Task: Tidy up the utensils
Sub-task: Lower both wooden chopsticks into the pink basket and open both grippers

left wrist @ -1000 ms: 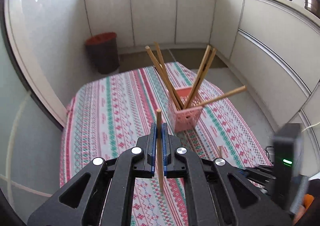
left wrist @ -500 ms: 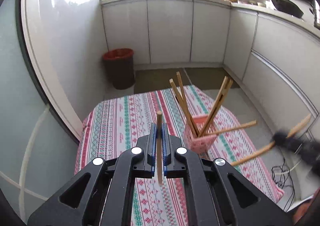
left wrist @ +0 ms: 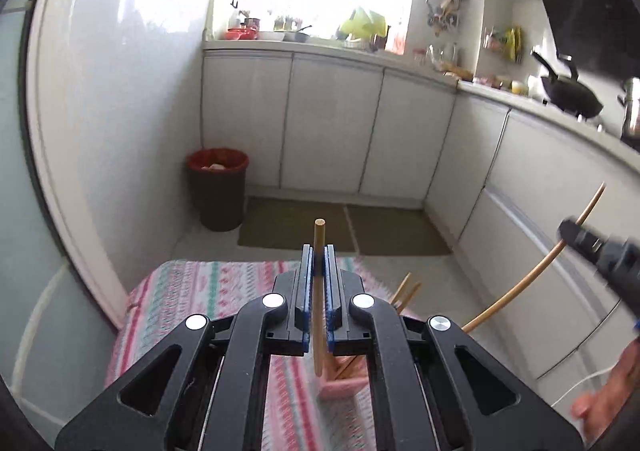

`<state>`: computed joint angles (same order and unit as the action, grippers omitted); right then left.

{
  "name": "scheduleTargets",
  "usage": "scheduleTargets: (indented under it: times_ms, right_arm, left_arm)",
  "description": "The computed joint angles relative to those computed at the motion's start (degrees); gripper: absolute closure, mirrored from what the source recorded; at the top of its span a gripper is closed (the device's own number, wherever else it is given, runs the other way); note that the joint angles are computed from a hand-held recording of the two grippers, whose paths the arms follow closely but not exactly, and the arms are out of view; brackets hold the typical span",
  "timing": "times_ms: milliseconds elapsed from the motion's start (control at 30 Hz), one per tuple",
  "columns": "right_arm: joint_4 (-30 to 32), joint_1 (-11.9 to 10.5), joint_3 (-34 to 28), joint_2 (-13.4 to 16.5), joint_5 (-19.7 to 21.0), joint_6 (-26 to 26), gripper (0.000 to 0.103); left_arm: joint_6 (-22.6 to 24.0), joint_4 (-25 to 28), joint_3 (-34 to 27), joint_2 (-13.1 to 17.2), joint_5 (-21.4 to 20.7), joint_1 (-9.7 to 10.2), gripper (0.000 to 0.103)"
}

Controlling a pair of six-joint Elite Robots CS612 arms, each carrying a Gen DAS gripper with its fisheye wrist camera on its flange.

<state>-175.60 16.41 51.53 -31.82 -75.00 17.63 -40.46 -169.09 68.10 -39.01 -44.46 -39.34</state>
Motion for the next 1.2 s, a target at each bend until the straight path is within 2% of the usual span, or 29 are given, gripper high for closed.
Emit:
scheduleTargets:
  times_ms: [200,267,400,467,567,800,900,967,1000,1100,1200]
  right_arm:
    - [2.6,0.26,-5.81,3.62,-0.89,-0.27,0.097]
    - [3.06,0.48,-6.46,4.1,-1.17,-0.91,0.097]
    - [3.01,0.85,-7.29,4.72,-1.78,-1.02,0.097]
    - [3.03,1.06,-7.07,4.74,-1.87,-1.15,0.097]
    - [3.81,1.43,-7.4,5.08,-2.15,-2.04,0.097]
    - [5.91,2.67,-10.72,7.82,-2.33,-4.93,0.097]
    - [6.2,2.81,-12.99,9.43,-0.82,-5.43,0.093]
    - [7.45,2.82,-13.9,9.93,-0.18,-5.62,0.086]
    - [7.6,2.89,-13.95,9.96,-0.68,-5.53,0.077]
    - [7.32,3.33,-12.89,9.31,-3.58,-7.1,0.076]
    - [6.86,3.86,-10.61,8.02,-8.23,-8.89,0.076]
  left_arm:
    - [0.18,2.26,-5.43,3.94,-3.05,0.78,0.097]
    - [-1.28,3.88,-5.79,4.34,-3.96,1.05,0.074]
    - [-3.13,2.34,-3.66,3.18,-1.08,0.83,0.062]
    - [-3.49,2.07,-3.07,2.77,0.81,0.65,0.048]
    - [-4.49,2.64,-1.99,2.08,2.91,0.46,0.037]
    - [-9.39,6.18,0.38,0.54,4.0,0.85,0.03]
    - [-11.05,7.34,1.36,-0.08,6.49,0.64,0.021]
    - [-11.93,8.26,1.92,-0.42,9.18,0.31,0.01]
    - [-12.62,8.69,2.23,-0.6,10.55,0.13,0.008]
    - [-14.51,11.65,2.51,-1.01,12.6,-0.16,0.007]
    - [-19.36,20.52,1.44,-1.11,15.63,-0.61,0.007]
